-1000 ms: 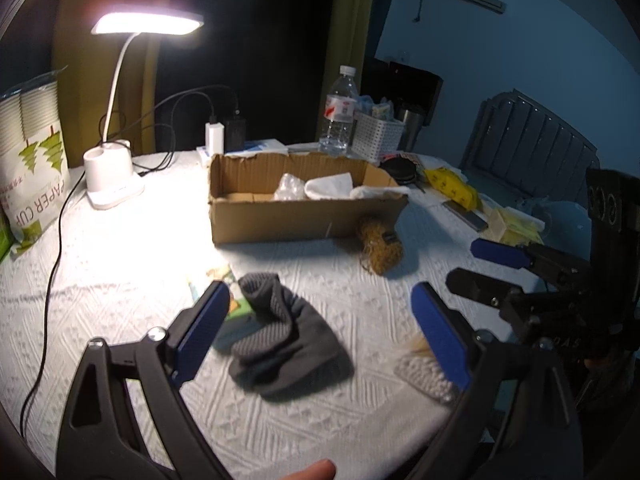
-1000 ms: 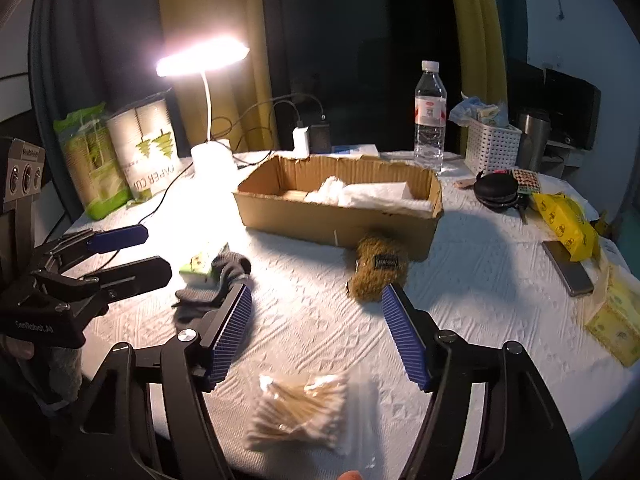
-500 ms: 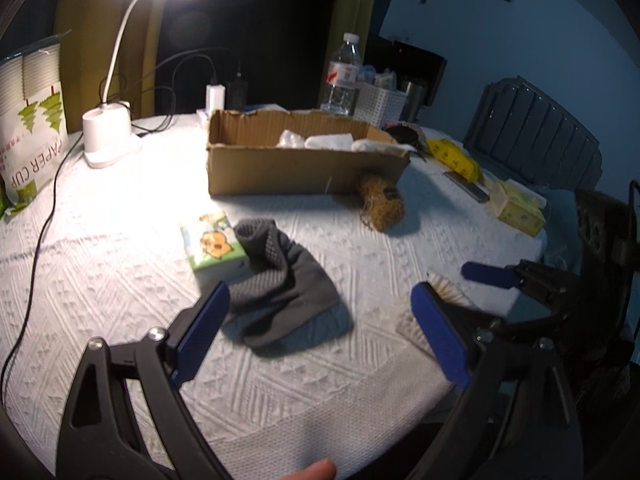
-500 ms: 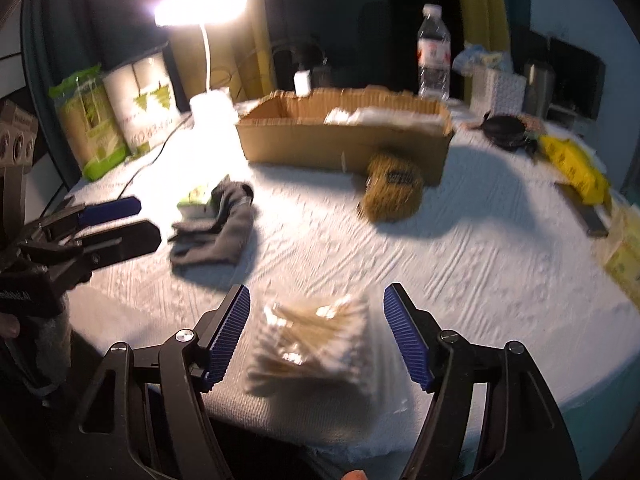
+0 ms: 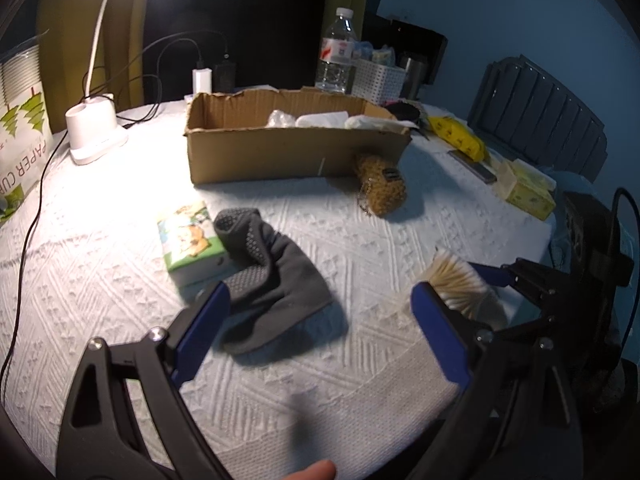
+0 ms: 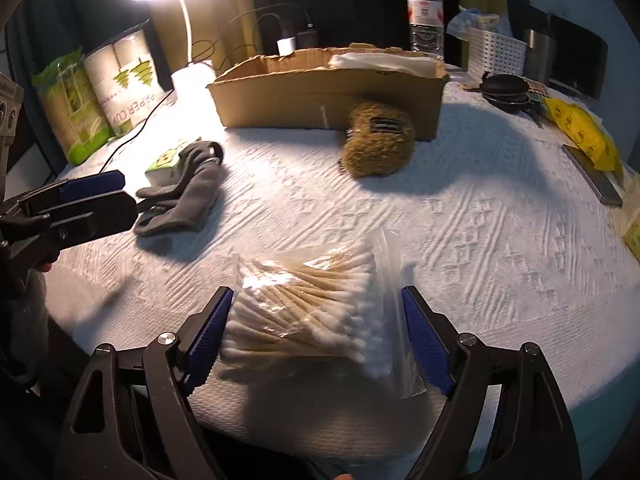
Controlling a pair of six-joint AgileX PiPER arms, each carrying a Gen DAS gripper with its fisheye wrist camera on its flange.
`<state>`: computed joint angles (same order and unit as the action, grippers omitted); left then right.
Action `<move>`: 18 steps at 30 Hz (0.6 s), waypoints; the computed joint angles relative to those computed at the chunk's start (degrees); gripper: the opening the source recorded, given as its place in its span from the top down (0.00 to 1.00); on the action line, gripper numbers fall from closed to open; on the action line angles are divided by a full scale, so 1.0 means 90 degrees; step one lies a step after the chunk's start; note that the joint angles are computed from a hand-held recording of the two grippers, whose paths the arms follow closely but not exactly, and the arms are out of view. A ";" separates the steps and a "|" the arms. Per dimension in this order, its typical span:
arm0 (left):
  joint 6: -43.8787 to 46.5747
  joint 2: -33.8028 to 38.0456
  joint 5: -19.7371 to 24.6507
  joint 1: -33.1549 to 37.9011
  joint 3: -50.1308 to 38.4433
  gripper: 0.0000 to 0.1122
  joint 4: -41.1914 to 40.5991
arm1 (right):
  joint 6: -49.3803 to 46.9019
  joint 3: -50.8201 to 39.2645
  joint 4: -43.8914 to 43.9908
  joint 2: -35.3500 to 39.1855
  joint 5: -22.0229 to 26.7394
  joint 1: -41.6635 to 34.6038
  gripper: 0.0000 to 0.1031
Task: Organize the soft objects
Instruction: 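Lift the cotton swab bag with the right gripper while the left gripper grasps the brown fuzzy pad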
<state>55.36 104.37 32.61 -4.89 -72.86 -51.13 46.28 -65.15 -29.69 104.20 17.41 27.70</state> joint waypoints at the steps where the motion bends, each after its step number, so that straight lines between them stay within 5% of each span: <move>1: -0.0096 0.0019 -0.0024 -0.0050 -0.0037 0.17 0.0087 | -0.0022 0.0024 -0.0001 -0.0010 -0.0044 -0.0055 0.20; 14: -0.2686 0.1057 0.0068 -0.1093 -0.1817 0.17 0.2382 | -0.1554 0.0049 0.1171 0.0028 -0.0686 -0.1293 0.27; 18: -0.3425 0.1548 0.0300 -0.1406 -0.2676 0.17 0.3063 | -0.3158 0.0035 0.2690 0.0060 -0.0888 -0.1840 0.27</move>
<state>24.54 118.30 35.31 -17.55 -96.95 -23.56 17.85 -64.84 -5.48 104.74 9.41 11.15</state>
